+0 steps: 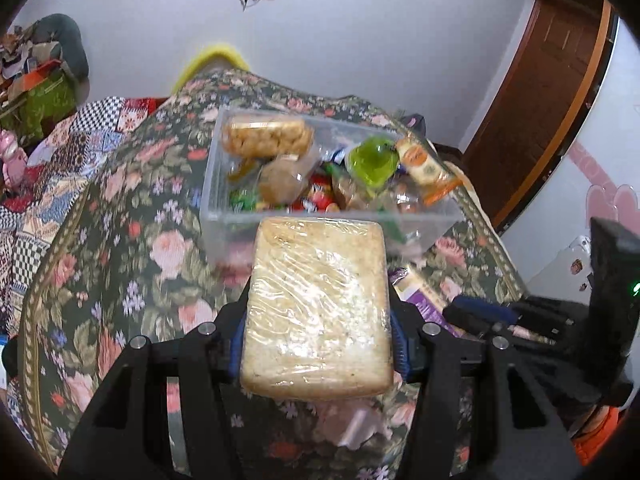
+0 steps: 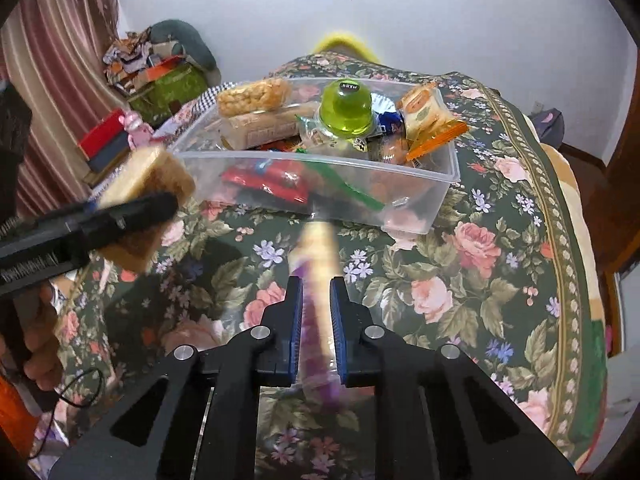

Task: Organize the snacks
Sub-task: 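Grasp the wrapped bread loaf with the left tool while the right tool grasps the purple-labelled cake, then lower the bread loaf and purple cake into the clear box, open both tools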

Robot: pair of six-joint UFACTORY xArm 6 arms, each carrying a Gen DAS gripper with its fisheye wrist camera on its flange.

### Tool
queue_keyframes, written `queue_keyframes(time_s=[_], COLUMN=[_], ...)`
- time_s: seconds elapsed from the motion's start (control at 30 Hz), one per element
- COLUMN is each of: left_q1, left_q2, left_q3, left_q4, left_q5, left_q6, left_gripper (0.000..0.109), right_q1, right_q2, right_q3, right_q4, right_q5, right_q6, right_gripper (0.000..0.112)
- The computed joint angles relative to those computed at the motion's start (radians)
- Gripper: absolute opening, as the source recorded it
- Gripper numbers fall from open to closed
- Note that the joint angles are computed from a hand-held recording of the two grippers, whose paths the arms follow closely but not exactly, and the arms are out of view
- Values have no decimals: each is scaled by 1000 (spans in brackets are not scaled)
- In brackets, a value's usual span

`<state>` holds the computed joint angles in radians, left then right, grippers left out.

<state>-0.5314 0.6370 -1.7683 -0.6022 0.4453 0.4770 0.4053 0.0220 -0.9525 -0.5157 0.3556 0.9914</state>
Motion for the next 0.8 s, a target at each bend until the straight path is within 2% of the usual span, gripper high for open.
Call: queue_keyframes(time_s=[0.1,0.17,0.23,0.27,0.3,0.33,0.4,0.57,0.6,0.67,0.8], left_q1=[-2,0,2,2,4,5,7,9,8,6,4], left_q2=[-2,-1,2,0,1,2,8,12,11,15,21], left_q3=[3,3,6,13,15,18,15,20,22,15,-6], left_q4=[-1,7,14,14,15,16,23,10,14,23,24], left_q5=[-8,-2,3,2,3,4,10,19,18,22,22], left_q6=[3,-3,-8,-7,-7,-7,-18,-11,-12,-18,-25], left_gripper=[55,55,55,55,55,55,55,55,55,55,55], right_q1=[-3,3,7,6,1,-4,-14,-42,-46,-42,-36], right_q2=[20,37,55,58,57,56,67,128,128,117,77], right_q3=[0,-14,-41,-43,-39,-39,-45,-62,-56,-50,-13], right_q4=[96,87,14,-15,-64,-87,-83,107,84,55,57], right_q5=[-13,12,64,69,62,56,51,24,16,21,6], right_q6=[-75,-80,-22,6,53,73,57,-102,-83,-62,-49], right_gripper=[14,19,34,46,52,54,56,54,48,43,43])
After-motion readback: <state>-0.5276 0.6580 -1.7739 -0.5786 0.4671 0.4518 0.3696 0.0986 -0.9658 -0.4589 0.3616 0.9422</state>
